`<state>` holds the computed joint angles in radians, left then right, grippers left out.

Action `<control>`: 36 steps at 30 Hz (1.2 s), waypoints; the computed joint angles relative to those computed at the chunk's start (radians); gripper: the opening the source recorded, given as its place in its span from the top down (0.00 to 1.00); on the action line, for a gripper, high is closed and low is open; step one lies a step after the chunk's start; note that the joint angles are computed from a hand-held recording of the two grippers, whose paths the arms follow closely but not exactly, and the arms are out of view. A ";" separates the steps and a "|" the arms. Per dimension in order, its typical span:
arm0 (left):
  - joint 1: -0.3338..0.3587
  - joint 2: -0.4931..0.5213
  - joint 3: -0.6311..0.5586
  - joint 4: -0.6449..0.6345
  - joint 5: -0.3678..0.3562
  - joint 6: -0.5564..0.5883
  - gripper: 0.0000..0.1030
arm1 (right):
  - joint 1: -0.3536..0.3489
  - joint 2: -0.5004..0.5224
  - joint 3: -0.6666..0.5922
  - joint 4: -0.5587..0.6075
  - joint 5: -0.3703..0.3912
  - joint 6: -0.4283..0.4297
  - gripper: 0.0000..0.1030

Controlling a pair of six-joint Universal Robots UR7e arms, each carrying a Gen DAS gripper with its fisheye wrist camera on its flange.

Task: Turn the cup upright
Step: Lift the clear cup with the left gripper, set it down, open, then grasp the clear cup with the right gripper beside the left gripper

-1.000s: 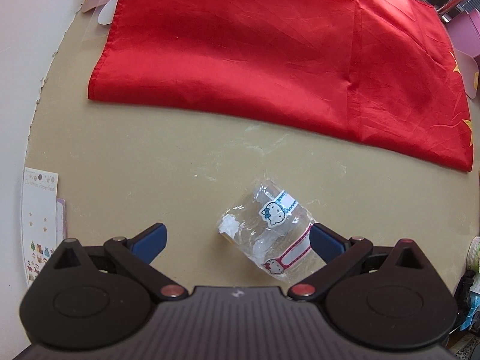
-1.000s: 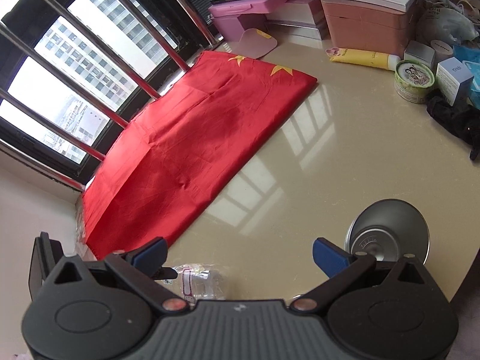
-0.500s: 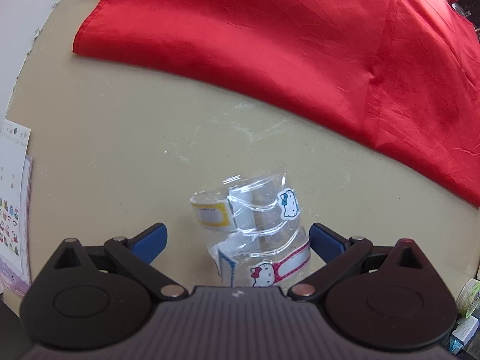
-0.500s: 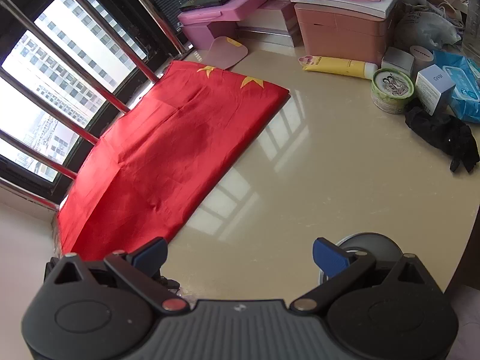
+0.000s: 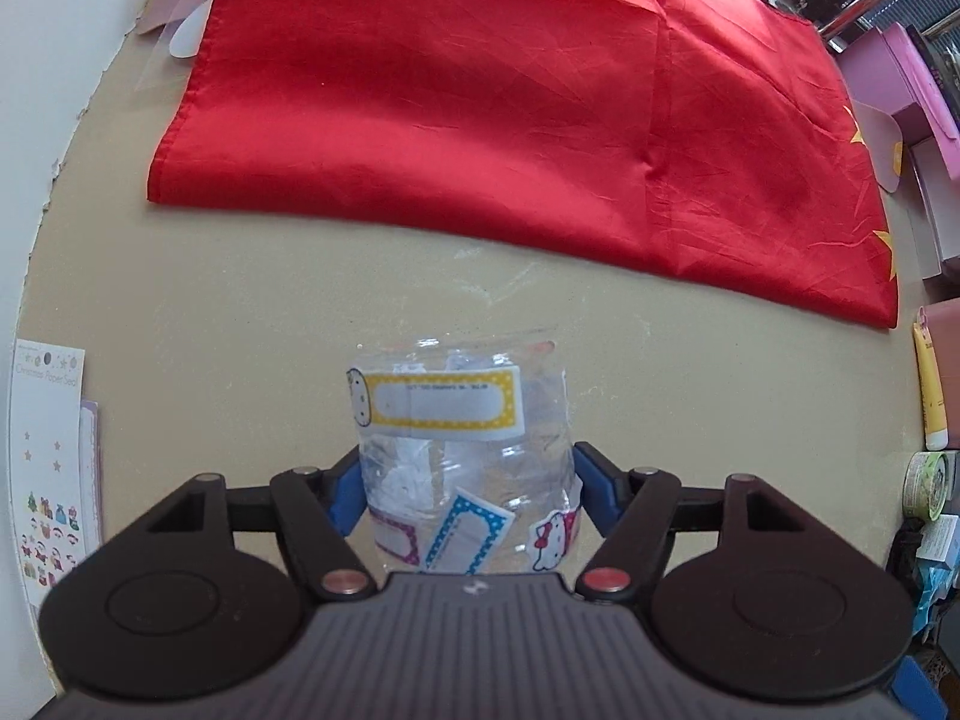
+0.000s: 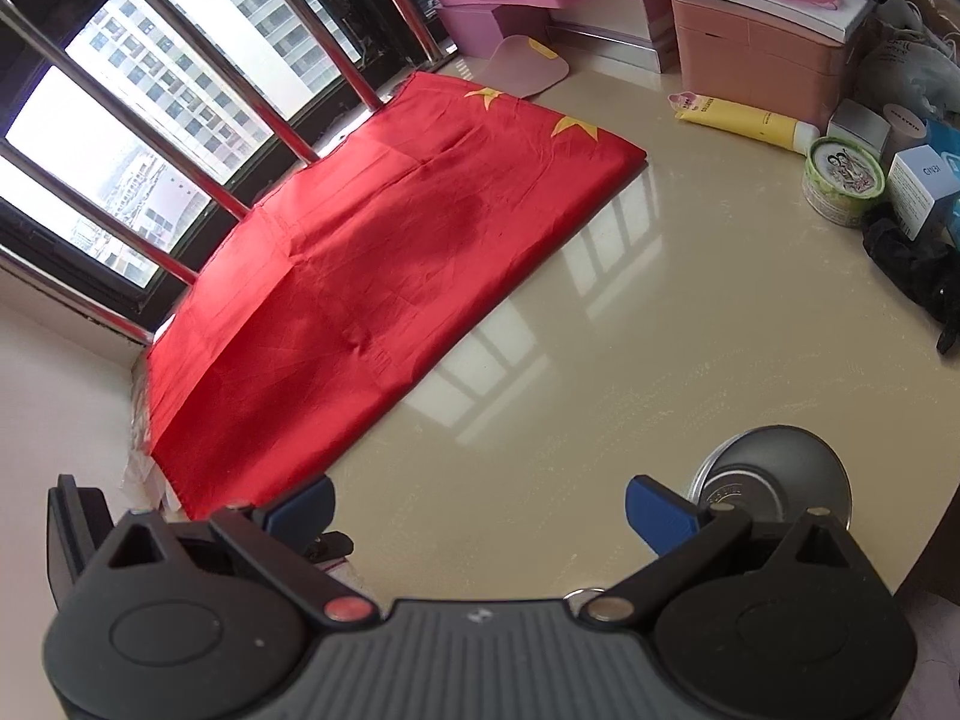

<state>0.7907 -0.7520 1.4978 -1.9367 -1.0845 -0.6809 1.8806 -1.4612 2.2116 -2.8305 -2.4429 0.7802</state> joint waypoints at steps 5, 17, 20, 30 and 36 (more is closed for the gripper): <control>-0.046 -0.125 0.153 0.060 0.070 0.132 0.31 | 0.053 0.005 0.006 0.012 0.007 -0.126 0.00; -0.092 -0.263 0.438 0.071 0.002 0.084 0.29 | 0.126 0.013 0.001 0.066 0.021 -0.355 0.00; -0.107 -0.254 0.449 0.042 -0.006 0.064 0.16 | 0.126 0.004 0.002 0.077 0.020 -0.382 0.00; -0.170 -0.425 0.534 -0.015 0.026 -0.083 0.02 | 0.137 -0.002 0.005 0.051 0.063 -0.501 0.00; -0.245 -0.613 0.581 0.122 0.149 -0.212 0.01 | 0.175 0.048 -0.020 0.066 0.133 -0.588 0.00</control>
<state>0.5452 -1.3648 2.0790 -1.8145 -0.9355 -0.8933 2.0560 -1.4132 2.1918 -2.7646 -2.3097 0.1919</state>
